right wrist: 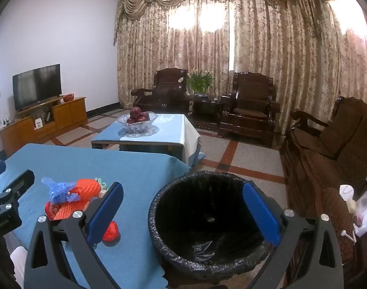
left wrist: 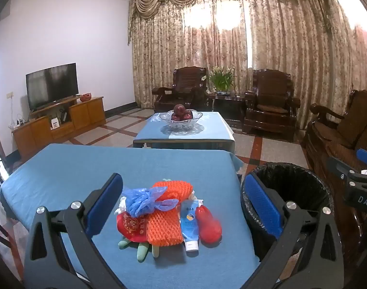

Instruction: Collect trash

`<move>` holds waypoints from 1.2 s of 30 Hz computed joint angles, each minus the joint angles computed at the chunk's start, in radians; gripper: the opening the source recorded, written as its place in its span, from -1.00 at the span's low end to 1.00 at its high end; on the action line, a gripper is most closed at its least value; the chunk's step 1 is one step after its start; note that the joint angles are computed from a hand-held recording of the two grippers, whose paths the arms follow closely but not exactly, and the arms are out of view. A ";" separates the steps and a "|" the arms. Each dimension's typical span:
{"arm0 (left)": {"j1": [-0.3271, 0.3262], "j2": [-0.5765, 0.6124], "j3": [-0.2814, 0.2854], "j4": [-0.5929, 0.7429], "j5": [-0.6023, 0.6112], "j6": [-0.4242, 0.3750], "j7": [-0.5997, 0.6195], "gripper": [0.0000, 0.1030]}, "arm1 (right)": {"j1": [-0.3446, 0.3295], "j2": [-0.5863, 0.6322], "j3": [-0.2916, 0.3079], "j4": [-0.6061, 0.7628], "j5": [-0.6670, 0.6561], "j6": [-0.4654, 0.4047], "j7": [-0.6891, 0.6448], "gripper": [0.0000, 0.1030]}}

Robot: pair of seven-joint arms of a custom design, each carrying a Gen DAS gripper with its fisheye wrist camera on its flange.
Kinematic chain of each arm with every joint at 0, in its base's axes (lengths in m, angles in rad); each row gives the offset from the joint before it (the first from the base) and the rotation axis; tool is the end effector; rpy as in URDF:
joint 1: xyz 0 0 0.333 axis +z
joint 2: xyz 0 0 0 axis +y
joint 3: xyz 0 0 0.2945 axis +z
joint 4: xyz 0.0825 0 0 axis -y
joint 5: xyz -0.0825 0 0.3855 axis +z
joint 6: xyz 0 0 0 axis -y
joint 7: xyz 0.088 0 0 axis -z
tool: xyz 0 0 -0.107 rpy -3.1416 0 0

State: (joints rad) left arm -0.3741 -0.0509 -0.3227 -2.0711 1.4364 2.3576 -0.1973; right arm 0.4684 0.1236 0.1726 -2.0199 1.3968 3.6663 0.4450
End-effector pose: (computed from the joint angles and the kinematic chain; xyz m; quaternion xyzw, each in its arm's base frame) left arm 0.4475 -0.3601 0.4753 -0.6207 0.5535 -0.3445 0.4357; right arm 0.5109 0.2173 0.4663 -0.6109 0.5738 -0.3662 0.4042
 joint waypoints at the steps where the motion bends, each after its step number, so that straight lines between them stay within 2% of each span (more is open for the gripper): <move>1: 0.000 0.000 0.000 0.000 -0.003 0.000 0.002 0.91 | -0.001 -0.002 0.000 -0.006 -0.013 -0.001 0.015 0.89; 36: -0.001 -0.003 -0.001 -0.001 -0.006 0.000 -0.004 0.91 | 0.001 0.005 0.000 0.003 -0.003 0.005 -0.003 0.89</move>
State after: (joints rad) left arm -0.3754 -0.0535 -0.3235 -2.0723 1.4304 2.3580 -0.2011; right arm 0.4693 0.1287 0.1726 -2.0165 1.3938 3.6715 0.4421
